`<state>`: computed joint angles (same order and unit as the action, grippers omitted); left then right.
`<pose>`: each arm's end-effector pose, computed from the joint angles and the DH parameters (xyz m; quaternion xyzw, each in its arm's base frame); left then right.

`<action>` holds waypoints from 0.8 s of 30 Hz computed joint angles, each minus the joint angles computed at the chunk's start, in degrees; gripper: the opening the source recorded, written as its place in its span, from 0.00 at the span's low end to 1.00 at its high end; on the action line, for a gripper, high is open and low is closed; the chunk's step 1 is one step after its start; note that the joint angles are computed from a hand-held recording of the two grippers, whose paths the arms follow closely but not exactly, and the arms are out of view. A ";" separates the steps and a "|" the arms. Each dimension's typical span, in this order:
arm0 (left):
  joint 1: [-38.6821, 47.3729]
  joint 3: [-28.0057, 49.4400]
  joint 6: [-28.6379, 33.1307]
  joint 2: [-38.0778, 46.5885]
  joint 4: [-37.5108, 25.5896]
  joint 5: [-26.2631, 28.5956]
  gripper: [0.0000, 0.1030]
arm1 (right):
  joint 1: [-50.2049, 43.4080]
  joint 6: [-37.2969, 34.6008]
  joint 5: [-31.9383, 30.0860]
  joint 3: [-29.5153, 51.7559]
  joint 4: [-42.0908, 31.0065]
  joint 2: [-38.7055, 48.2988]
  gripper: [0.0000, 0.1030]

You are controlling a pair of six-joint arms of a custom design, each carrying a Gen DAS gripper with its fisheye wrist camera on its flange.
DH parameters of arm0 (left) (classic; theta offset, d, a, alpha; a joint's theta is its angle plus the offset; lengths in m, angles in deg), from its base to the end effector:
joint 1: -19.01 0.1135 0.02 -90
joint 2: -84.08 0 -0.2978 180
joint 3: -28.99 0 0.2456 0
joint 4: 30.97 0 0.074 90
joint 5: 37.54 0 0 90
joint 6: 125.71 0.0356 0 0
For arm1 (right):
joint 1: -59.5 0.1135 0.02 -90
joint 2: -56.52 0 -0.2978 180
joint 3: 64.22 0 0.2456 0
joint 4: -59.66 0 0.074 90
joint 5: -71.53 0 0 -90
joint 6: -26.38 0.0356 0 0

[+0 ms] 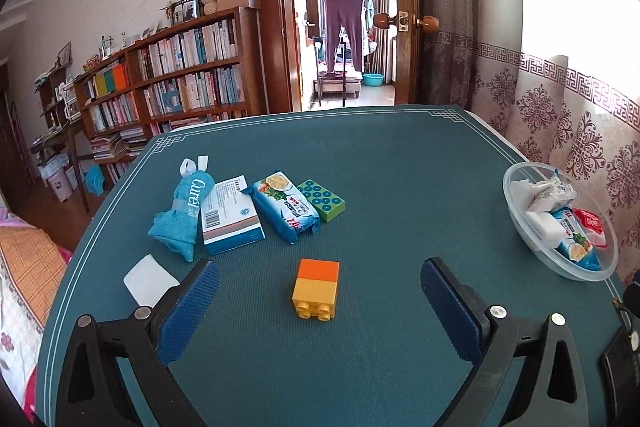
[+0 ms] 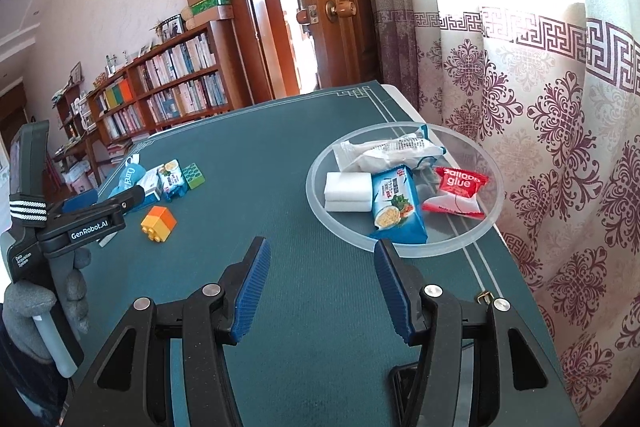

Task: Organize objects
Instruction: 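Move the left gripper to the white sponge and grasp it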

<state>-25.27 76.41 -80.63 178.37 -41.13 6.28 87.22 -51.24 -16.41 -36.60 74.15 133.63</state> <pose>0.2068 -0.1658 0.1485 -0.1162 0.8814 0.0845 0.4499 0.1802 0.0932 0.1542 -0.1101 0.8800 0.1433 0.4392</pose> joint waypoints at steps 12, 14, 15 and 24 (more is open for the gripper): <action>8.36 -11.28 1.56 -4.44 6.79 3.33 0.99 | 3.67 2.16 -1.15 3.81 1.75 9.36 0.54; 10.37 -12.95 2.32 -5.06 7.83 3.84 0.99 | 4.86 2.36 -1.04 4.91 1.26 10.32 0.54; 11.52 -13.86 2.76 -5.19 8.66 4.24 0.99 | 5.30 2.46 -1.15 5.47 0.96 10.74 0.54; 25.27 -20.64 10.45 -5.04 17.98 11.91 0.99 | 10.59 3.96 -0.22 10.76 -0.86 16.20 0.54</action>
<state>0.00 55.77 -70.18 173.33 -23.15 18.19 97.82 -47.28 -16.63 -25.84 73.29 149.83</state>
